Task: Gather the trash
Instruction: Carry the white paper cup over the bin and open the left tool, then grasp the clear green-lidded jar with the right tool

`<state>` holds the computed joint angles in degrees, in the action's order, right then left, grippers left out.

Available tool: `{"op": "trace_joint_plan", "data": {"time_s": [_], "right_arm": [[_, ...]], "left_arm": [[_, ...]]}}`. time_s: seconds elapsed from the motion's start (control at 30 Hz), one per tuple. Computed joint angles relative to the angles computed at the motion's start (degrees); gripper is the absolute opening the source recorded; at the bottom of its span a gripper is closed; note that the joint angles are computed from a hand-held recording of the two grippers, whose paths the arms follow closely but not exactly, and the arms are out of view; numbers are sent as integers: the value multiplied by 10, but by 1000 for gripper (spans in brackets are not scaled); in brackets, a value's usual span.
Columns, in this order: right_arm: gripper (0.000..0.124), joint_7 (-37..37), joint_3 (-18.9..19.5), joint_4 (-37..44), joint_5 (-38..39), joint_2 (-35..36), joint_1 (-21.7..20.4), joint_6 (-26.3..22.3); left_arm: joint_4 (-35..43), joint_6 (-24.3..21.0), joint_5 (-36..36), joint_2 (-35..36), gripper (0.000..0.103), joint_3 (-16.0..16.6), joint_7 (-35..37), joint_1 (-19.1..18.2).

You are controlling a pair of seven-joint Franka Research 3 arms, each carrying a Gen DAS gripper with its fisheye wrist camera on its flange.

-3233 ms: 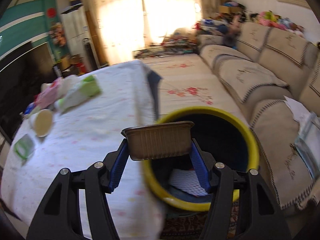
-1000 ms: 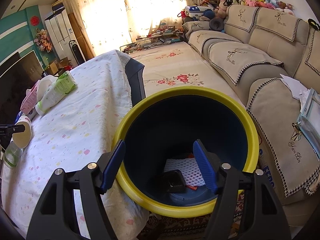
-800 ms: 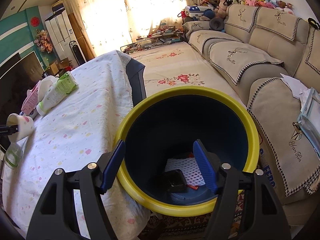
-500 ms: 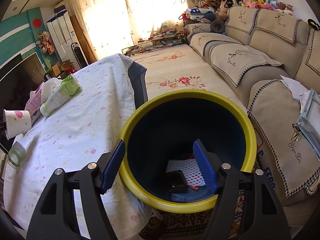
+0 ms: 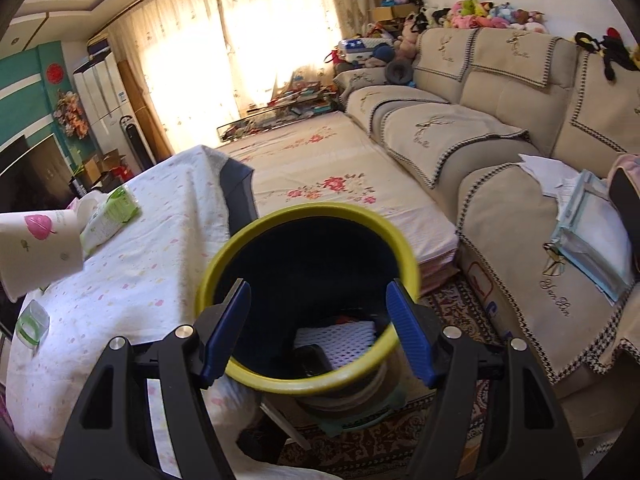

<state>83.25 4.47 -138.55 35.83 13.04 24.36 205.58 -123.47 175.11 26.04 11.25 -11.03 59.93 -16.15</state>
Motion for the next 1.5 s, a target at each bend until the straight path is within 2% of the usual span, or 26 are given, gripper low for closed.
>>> {"op": "trace_joint_plan", "data": {"time_s": [0.07, 0.2, 0.3, 0.37, 0.5, 0.53, 0.57, 0.6, 0.63, 0.67, 0.73, 0.87, 1.03, 1.2, 1.27, 1.3, 1.33, 1.37, 1.43, 1.5], "right_arm": [[67, 4, -3, -20, 6, -13, -4, 11], [67, 29, -1, -55, -1, -34, -25, 26], [67, 46, -1, -71, -10, -42, -38, 31], [67, 58, -1, -79, -19, -45, -45, 34], [67, 68, -2, -89, -28, -49, -52, 39], [67, 69, -3, -89, -28, -49, -53, 39], [67, 72, -3, -89, -33, -49, -55, 39], [67, 76, -2, -90, -38, -49, -58, 39], [67, 81, -2, -92, -44, -49, -60, 40], [67, 83, -2, -92, -48, -48, -61, 39], [67, 85, -1, -90, -53, -46, -62, 35], [67, 90, 1, -85, -61, -42, -61, 30], [68, 88, 2, -77, -68, -37, -56, 25], [68, 98, 9, -66, -90, -30, -55, 15], [68, 101, 14, -59, -104, -26, -53, 11], [68, 100, 16, -54, -111, -23, -50, 7], [68, 99, 19, -48, -118, -21, -47, 4], [68, 96, 20, -44, -119, -20, -41, 2], [69, 94, 27, -30, -133, -14, -35, -7], [69, 88, 31, -17, -141, -6, -25, -15]], "left_arm": [[41, -15, -13, 36, 3, -21, 22, -6], [139, -59, -27, 115, 3, -34, 48, -35], [215, -94, -26, 172, 5, -24, 52, -65], [265, -117, -35, 210, 7, -24, 61, -70], [350, -159, -35, 270, 11, -2, 51, -97], [362, -168, -37, 278, 17, -1, 52, -98], [371, -175, -39, 285, 35, -1, 52, -98], [384, -183, -38, 293, 47, 5, 46, -104], [388, -185, -34, 296, 65, 12, 39, -108], [392, -188, -28, 299, 75, 19, 32, -113], [389, -192, -25, 297, 76, 19, 30, -111], [359, -191, -44, 280, 77, -3, 50, -85], [241, -119, -38, 202, 77, 2, 26, -73], [99, -33, 16, 94, 80, 48, -67, -88], [39, 1, 76, 43, 82, 96, -144, -117], [14, 11, 121, 19, 83, 126, -195, -136], [-15, 21, 200, -11, 84, 175, -279, -168], [-36, 25, 283, -38, 84, 210, -362, -189], [-75, 12, 438, -96, 86, 238, -515, -194], [-119, -11, 543, -157, 91, 231, -626, -173]]}}
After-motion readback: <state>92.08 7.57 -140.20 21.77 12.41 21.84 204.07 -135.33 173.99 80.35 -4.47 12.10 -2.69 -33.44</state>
